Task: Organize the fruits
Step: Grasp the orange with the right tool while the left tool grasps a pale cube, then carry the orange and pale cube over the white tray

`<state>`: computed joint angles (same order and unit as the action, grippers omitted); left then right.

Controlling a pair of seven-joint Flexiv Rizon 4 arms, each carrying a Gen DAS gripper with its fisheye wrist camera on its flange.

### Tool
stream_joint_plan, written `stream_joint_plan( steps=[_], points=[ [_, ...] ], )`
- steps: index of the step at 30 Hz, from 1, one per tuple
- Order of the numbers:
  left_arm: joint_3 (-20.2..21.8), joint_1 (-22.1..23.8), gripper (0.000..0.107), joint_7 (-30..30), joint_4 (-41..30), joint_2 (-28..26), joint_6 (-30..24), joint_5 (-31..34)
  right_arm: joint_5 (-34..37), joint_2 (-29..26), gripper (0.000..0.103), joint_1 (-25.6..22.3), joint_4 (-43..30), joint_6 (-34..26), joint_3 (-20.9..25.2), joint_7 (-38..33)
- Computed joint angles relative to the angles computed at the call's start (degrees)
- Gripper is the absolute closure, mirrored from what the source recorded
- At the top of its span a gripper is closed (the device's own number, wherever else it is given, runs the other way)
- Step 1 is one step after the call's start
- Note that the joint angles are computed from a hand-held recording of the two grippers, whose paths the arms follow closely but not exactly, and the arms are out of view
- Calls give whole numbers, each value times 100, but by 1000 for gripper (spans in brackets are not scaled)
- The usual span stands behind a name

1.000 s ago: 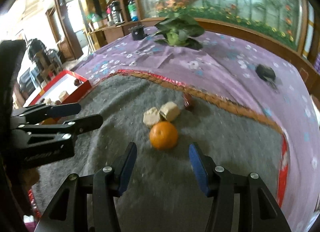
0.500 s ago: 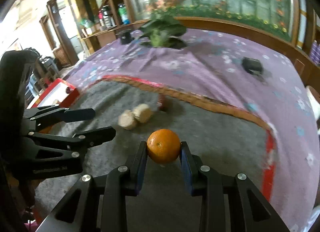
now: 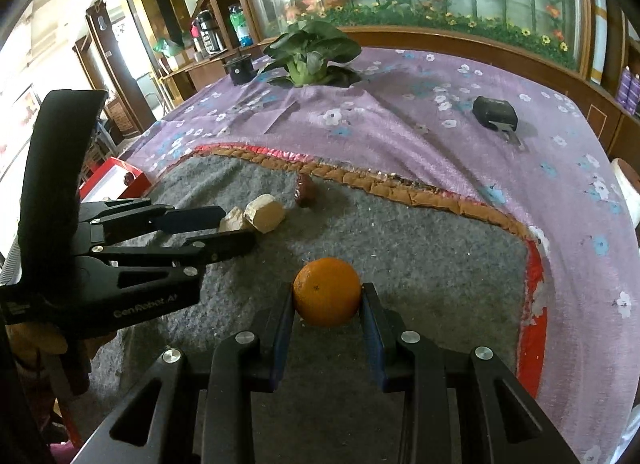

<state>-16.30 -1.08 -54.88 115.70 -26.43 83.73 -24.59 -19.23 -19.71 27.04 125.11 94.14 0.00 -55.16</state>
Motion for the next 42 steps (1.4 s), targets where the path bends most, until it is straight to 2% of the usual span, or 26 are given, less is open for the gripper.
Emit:
stream_joint_plan(
  steps=[13, 18, 20, 27, 33, 42],
  points=[
    [-524, 593, 80, 265, 784, 518, 363, -578, -153, 122, 71, 299, 70, -73, -40, 133],
    [-1307, 1286, 80, 726, 1263, 827, 652, -1191, -358, 237, 71, 587, 160, -67, -254, 348],
    [-1527, 1496, 80, 863, 1399, 944, 729, -1425, -422, 247, 71, 593, 147, -78, -199, 372],
    [-1631, 1739, 80, 936, 1741, 1264, 1142, -1703, -563, 133, 71, 600, -100, -170, 67, 419],
    [-2288, 2630, 80, 722, 2109, 1471, 1514, -1513, -550, -85, 71, 595, -497, -359, 442, 325],
    [-3949, 4817, 80, 20, 2557, 1699, 1794, -806, -489, -385, 71, 652, -1112, -635, 823, 61]
  ],
)
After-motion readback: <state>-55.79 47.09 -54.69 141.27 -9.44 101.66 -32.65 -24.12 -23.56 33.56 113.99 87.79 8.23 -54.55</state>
